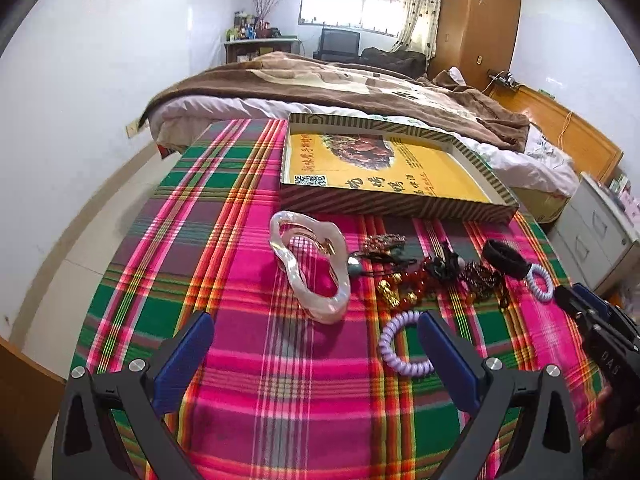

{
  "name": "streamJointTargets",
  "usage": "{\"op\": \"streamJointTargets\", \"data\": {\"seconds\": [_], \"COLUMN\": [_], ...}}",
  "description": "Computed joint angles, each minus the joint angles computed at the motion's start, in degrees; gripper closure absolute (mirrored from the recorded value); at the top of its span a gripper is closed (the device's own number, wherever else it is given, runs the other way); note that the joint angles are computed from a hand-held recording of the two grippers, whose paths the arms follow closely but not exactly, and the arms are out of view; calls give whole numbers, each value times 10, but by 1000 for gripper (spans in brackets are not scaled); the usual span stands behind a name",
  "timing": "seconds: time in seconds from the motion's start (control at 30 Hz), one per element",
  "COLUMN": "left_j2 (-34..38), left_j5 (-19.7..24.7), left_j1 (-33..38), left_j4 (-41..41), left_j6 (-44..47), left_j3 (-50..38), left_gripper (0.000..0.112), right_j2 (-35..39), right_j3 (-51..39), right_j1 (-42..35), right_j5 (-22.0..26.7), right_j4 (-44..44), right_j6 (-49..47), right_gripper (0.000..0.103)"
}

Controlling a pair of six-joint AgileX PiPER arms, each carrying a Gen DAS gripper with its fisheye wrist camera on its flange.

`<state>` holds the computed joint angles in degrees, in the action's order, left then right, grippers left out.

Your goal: Organize jewelry

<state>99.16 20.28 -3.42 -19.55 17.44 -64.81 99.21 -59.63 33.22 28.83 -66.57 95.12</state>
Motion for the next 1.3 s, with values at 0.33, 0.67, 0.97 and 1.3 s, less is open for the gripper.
{"op": "streamJointTargets", "data": {"seconds": [0.33,0.67,0.97,1.3], "left_j2": [96,148,181,183], "left_j5": [72,90,114,111], "left_j1": [16,11,15,18], "left_j4": [10,71,69,47], "left_j6": [-39,-129,-141,-110], "left_j3": [-118,-177,-220,-223], "left_gripper": [10,10,32,66], "right_j2": [-17,6,24,39], "right_j3": [18,-1,-19,-35], "right_j1": [-50,-54,-57,-56], "right_j5": [4,-14,-22,-18], "right_j4": [16,40,57,74], "right_j6": [-16,-51,-72,-89], "right_gripper": [56,56,56,56]}}
